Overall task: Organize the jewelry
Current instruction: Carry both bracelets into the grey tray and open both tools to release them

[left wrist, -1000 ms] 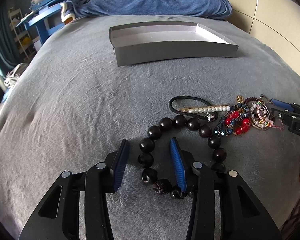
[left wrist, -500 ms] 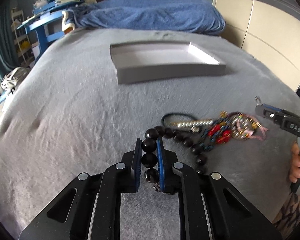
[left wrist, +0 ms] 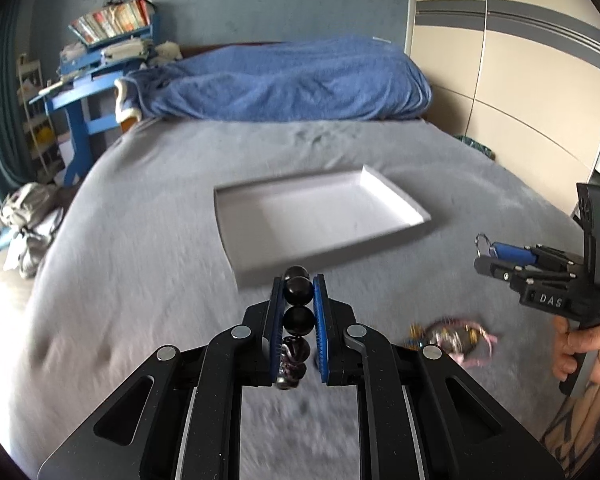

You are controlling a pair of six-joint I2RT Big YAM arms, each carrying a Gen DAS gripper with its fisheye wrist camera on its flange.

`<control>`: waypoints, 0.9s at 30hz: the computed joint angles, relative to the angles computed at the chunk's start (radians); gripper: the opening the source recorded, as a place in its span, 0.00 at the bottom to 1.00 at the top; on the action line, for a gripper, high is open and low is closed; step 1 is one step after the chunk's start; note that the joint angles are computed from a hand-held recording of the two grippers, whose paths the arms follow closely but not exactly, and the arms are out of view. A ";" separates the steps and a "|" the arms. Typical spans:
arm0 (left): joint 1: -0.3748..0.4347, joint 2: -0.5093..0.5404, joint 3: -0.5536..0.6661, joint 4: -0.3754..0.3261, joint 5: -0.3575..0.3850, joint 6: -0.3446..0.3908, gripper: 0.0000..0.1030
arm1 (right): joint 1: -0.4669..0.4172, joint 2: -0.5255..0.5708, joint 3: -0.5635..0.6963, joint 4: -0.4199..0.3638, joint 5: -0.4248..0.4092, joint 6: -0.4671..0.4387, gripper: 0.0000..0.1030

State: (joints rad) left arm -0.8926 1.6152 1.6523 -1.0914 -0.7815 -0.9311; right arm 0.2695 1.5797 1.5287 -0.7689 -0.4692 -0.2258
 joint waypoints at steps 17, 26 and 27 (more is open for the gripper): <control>0.206 0.105 0.165 0.120 0.107 0.209 0.14 | 0.112 0.345 0.509 -0.185 0.069 0.011 0.49; 0.263 0.204 0.218 0.136 0.185 0.246 0.14 | 0.135 0.487 0.659 -0.241 0.097 0.011 0.49; 0.267 0.209 0.212 0.137 0.195 0.242 0.14 | 0.137 0.497 0.671 -0.249 0.100 0.010 0.49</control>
State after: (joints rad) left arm -0.6253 1.8246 1.8648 -0.9544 -0.5862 -0.6887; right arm 0.4062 2.0767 2.1994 -1.0174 -0.3691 -0.2159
